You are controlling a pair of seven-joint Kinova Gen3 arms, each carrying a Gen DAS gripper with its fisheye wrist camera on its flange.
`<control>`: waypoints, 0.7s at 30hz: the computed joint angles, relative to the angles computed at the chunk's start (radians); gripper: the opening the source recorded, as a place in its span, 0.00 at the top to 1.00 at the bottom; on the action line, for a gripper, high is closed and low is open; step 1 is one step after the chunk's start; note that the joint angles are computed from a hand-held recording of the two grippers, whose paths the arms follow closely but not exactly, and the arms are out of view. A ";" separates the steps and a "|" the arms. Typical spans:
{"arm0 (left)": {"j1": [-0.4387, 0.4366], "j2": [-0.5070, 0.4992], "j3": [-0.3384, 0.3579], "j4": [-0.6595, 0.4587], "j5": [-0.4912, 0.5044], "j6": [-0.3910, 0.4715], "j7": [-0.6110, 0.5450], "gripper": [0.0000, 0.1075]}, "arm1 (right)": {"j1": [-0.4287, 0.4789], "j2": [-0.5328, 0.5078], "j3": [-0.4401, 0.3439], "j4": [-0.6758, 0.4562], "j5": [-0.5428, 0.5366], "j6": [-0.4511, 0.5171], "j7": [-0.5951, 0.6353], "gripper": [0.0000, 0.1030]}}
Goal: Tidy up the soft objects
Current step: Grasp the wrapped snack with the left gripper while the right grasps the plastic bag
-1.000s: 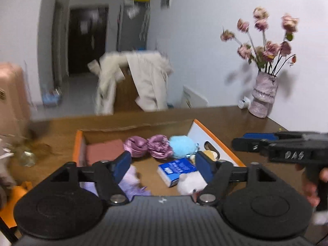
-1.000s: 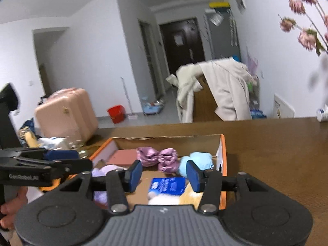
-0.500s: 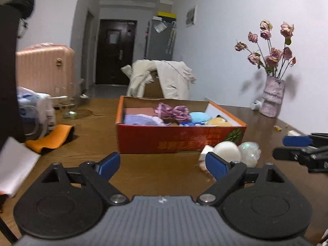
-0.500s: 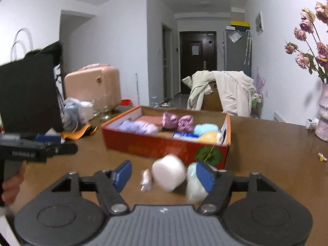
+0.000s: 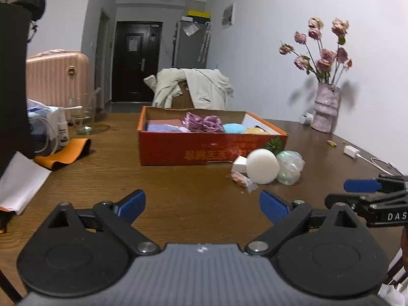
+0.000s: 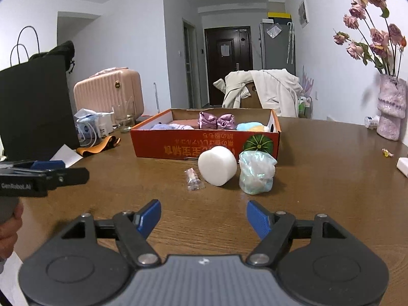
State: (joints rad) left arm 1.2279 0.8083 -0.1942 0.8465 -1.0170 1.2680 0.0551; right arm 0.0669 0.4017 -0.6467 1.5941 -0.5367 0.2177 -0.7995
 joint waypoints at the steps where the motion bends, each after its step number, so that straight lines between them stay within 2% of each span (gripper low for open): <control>1: -0.005 -0.002 0.004 0.006 0.002 -0.015 0.000 0.09 | 0.004 0.002 -0.007 -0.002 -0.004 -0.007 0.003 0.29; 4: -0.030 0.015 0.011 -0.026 0.019 -0.031 -0.034 0.09 | 0.009 0.025 -0.014 -0.035 -0.008 0.006 0.002 0.30; 9: -0.069 0.025 0.004 -0.046 0.045 -0.096 -0.059 0.09 | -0.090 0.069 0.093 -0.133 0.038 0.058 -0.035 0.32; 14: -0.120 0.059 0.004 -0.117 0.094 -0.141 -0.170 0.11 | -0.190 0.139 0.199 -0.265 0.086 0.121 -0.085 0.34; 16: -0.150 0.080 0.012 -0.163 0.133 -0.154 -0.230 0.13 | -0.207 0.164 0.215 -0.308 0.097 0.136 -0.096 0.35; 21: -0.227 0.166 0.028 -0.352 0.258 -0.124 -0.388 0.22 | -0.260 0.216 0.288 -0.392 0.129 0.142 -0.177 0.35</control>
State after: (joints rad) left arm 1.0006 0.9743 -0.1665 0.4940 -0.7592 1.1440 -0.3327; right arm -0.1932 0.6179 -0.3590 1.2018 -0.4077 0.3594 -0.9767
